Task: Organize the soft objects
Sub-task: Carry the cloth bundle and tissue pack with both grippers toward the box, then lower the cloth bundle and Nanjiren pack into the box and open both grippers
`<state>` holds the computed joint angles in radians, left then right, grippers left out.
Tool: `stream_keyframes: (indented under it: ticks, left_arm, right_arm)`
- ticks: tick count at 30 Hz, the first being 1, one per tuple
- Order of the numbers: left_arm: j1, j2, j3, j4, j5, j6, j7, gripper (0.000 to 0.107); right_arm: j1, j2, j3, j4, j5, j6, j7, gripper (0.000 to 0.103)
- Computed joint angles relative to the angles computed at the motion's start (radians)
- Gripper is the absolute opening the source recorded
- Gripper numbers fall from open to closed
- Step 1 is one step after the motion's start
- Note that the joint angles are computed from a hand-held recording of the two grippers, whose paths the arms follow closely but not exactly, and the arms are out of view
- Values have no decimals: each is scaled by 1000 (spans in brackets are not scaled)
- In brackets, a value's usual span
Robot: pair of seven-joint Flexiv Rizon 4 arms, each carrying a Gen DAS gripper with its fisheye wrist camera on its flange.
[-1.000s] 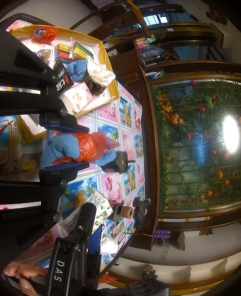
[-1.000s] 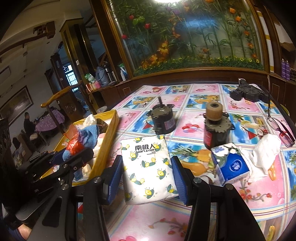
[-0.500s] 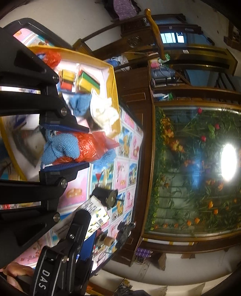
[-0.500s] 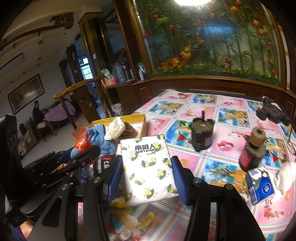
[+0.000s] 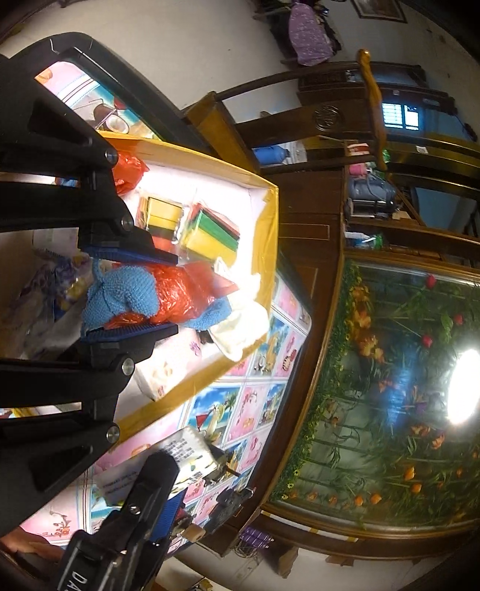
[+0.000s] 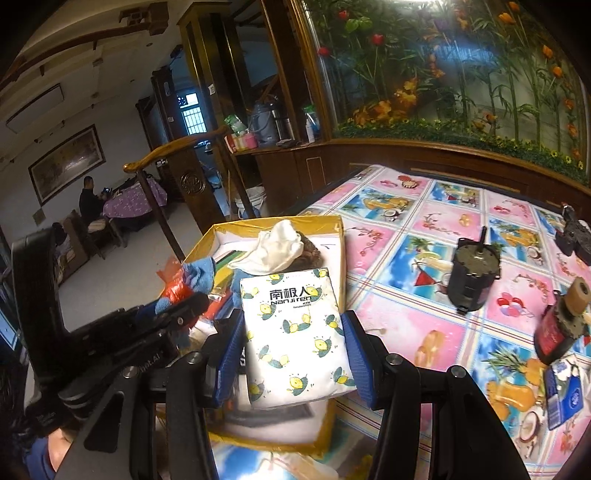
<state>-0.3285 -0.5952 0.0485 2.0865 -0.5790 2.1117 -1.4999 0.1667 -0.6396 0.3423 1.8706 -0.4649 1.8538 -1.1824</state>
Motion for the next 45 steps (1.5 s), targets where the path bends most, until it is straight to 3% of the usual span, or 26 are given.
stream_keyframes:
  ticks: [5,13,22,28,37,41,45]
  left_arm:
    - [36,-12,-23,2,16,-11,-14,28]
    - [160,-3,-87,6,189,-42,-144,28]
    - [304,-6,-176,2,371,-59,-264,29]
    - [280,-4,-144,-16,380,-109,-273,30]
    - [225,0,-91,-14,342,-110,-270,54]
    - [222,13,-87,-1,329,-116,-267,71]
    - [216,32,-79,17,324,-106,-269,75]
  right_arm:
    - [38,-52,0,-87,14,-81,10,57]
    - [106,-104,-31,-181,83,-164,-22,57]
    - [93,-145,12,-235,150,-242,-95,57]
    - [108,-148,-5,-238,186,-231,-125,59]
    - [86,-139,18,-230,218,-230,-146,59]
    - [64,-136,43,-224,228,-213,-155,60]
    - [31,-131,84,-209,229,-187,-167,65]
